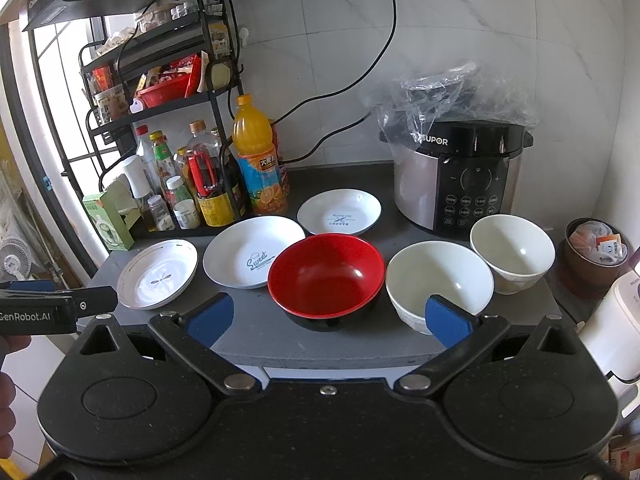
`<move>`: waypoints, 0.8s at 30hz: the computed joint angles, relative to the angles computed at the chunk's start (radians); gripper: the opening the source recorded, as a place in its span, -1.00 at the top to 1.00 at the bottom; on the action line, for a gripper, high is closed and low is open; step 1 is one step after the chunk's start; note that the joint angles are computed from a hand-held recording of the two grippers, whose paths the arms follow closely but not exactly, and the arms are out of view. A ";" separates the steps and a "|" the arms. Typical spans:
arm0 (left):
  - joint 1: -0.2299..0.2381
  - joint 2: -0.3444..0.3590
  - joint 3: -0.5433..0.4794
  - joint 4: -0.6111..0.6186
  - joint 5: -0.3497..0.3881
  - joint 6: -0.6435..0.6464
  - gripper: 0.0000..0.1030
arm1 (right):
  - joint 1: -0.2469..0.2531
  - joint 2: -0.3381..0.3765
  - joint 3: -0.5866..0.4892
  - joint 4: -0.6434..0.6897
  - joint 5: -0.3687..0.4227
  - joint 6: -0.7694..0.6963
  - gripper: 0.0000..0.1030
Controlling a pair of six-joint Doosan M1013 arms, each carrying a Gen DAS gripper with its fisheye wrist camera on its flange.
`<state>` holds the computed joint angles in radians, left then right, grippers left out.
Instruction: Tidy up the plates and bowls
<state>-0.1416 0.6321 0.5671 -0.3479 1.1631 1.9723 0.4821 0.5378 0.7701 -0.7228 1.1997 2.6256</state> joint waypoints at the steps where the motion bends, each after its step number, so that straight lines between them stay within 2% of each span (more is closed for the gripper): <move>1: 0.000 0.001 -0.003 0.000 0.002 0.000 -1.00 | 0.000 0.000 0.000 -0.001 0.001 0.000 -1.00; 24: 0.005 -0.020 0.032 -0.009 -0.020 0.003 -1.00 | 0.006 -0.008 0.017 -0.020 0.004 0.017 -1.00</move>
<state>-0.1361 0.6124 0.5994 -0.3572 1.1427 1.9755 0.4877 0.5298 0.7868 -0.7425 1.2036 2.6430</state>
